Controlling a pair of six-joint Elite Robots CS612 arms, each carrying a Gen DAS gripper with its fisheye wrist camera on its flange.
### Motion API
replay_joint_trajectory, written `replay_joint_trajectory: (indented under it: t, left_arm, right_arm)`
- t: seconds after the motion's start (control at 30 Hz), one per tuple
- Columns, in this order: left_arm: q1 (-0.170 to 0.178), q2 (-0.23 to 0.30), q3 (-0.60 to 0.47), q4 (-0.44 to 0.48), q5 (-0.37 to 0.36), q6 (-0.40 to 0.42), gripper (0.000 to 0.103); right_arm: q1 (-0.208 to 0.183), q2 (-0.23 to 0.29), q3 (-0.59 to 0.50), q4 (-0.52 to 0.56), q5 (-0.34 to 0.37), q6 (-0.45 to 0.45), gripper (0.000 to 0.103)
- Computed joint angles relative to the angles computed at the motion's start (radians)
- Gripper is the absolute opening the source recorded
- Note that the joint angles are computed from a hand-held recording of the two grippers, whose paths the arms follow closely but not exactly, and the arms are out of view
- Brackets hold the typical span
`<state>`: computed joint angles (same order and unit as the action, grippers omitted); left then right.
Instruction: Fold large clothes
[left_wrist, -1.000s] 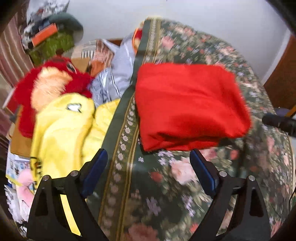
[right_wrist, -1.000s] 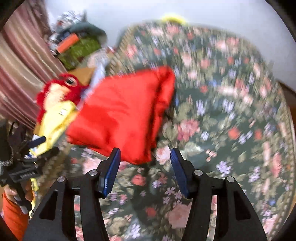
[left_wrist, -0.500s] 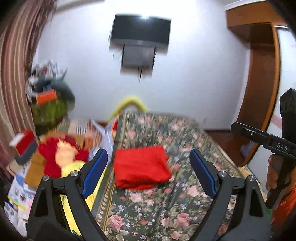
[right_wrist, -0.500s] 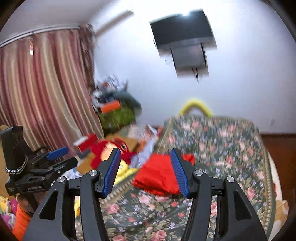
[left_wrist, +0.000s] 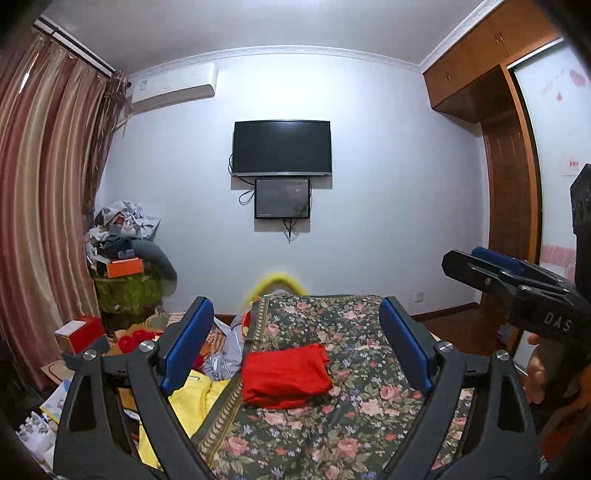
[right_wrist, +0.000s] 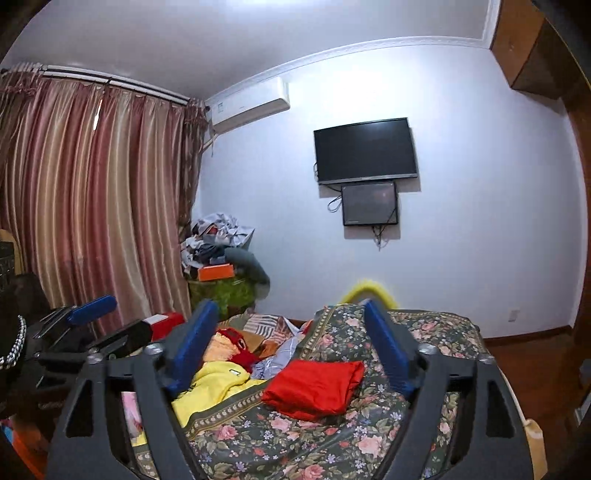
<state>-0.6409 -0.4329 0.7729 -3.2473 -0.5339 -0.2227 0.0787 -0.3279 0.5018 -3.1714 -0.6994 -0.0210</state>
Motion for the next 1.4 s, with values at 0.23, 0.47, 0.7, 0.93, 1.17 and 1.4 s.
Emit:
replay_joint_trajectory:
  t: [0.23, 0.47, 0.7, 0.93, 1.17, 1.4]
  left_arm:
    - [-0.009, -0.011, 0.031, 0.01, 0.034, -0.069, 0.103]
    - [-0.015, -0.017, 0.046, 0.021, 0.046, -0.094, 0.103]
    - [-0.015, -0.016, 0.047, 0.035, 0.049, -0.1, 0.103]
    - [-0.013, -0.017, 0.045, 0.072, 0.039, -0.132, 0.103]
    - [-0.011, -0.013, 0.037, 0.114, 0.022, -0.153, 0.103]
    - [-0.01, -0.009, 0.027, 0.146, 0.016, -0.173, 0.103]
  right_arm:
    - [0.001, -0.046, 0.094, -0.076, -0.071, 0.022, 0.103]
    - [0.001, -0.039, 0.071, -0.053, -0.064, 0.015, 0.103]
    - [-0.004, -0.052, 0.114, -0.073, -0.057, 0.007, 0.103]
    - [-0.008, -0.064, 0.141, -0.062, -0.053, -0.006, 0.103]
    - [-0.012, -0.071, 0.148, -0.03, -0.053, -0.008, 0.103]
    - [-0.016, -0.078, 0.161, -0.021, -0.058, -0.022, 0.103]
